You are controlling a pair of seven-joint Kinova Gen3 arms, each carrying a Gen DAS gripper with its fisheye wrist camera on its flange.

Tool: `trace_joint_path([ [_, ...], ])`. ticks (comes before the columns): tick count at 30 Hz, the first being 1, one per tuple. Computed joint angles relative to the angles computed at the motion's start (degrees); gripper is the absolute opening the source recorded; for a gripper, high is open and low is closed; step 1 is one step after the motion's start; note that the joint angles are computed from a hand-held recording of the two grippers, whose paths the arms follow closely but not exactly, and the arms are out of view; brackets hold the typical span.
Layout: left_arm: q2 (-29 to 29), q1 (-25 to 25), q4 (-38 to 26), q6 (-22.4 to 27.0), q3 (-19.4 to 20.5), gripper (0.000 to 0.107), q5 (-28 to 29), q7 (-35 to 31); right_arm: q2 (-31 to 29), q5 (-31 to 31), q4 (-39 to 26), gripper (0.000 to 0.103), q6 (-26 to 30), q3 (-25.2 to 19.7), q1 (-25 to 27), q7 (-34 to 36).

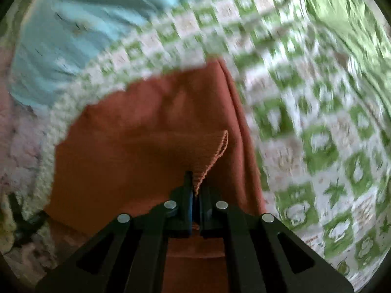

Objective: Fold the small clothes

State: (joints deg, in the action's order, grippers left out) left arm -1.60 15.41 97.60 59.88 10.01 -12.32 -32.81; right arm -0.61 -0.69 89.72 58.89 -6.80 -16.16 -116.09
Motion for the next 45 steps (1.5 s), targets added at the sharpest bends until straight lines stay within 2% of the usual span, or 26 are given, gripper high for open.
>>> trace_joint_path([
  [3, 0.0, 0.2, 0.1, 0.1, 0.1, 0.067, -0.1, -0.3, -0.7, 0.2, 2.3, 0.004, -1.9, 0.0, 0.1, -1.1],
  [7, 0.5, -0.1, -0.6, 1.0, -0.2, 0.067, 1.0, -2.6, 0.0, 3.1, 0.5, 0.006, 0.6, -0.8, -0.7, -2.6],
  [10, -0.8, -0.1, -0.8, 2.4, -0.3, 0.067, 2.1, -5.1, 0.2, 0.9, -1.1, 0.012, 2.6, 0.1, -0.2, -3.3],
  [13, -3.1, -0.6, -0.1, 3.0, -0.6, 0.066, 5.0, -8.2, -2.1, -1.0, -0.5, 0.017, 2.8, 0.6, 0.6, -3.9],
  [17, -6.5, -0.7, 0.4, 5.5, 0.5, 0.066, 8.0, -10.9, -5.5, -4.4, 0.6, 0.027, 3.6, 0.9, 1.2, -1.0],
  [19, -7.5, -0.4, 0.1, 7.6, 1.7, 0.066, 8.7, -11.0, -6.5, -6.3, 0.8, 0.037, 4.4, 0.8, 1.2, 0.8],
  [23, -9.8, 0.0, 0.0, 11.3, 3.7, 0.070, 10.4, -9.1, -8.7, -7.4, 1.4, 0.037, 5.9, -0.6, 0.3, 2.4],
  [27, -12.2, 0.8, 0.8, 13.7, 4.6, 0.070, 14.7, -7.1, -12.5, -7.3, 3.7, 0.038, 6.1, -3.1, -0.7, 0.1],
  [31, -10.6, 2.5, 0.1, 17.4, 7.2, 0.075, 16.9, -5.4, -15.6, -8.0, 6.5, 0.044, 5.5, -5.3, -1.9, -2.2],
  [34, -7.9, 4.7, 0.9, 19.2, 7.2, 0.075, 19.4, -4.6, -17.3, -8.2, 8.3, 0.045, 5.5, -6.9, -2.8, -4.1],
  [37, -7.7, 7.2, 0.3, 21.6, 9.6, 0.070, 16.6, -4.1, -18.8, -8.9, 8.8, 0.045, 6.7, -6.9, -3.4, -4.9],
  [40, -10.2, 9.0, 1.4, 24.3, 10.0, 0.069, 16.2, -5.6, -22.6, -7.6, 8.7, 0.049, 9.3, -7.6, -2.5, -6.3],
  [45, -19.7, 7.9, 6.8, 25.5, 6.3, 0.067, 21.4, -10.1, -29.2, -5.9, 8.3, 0.056, 15.7, -7.6, 1.2, -8.9],
])
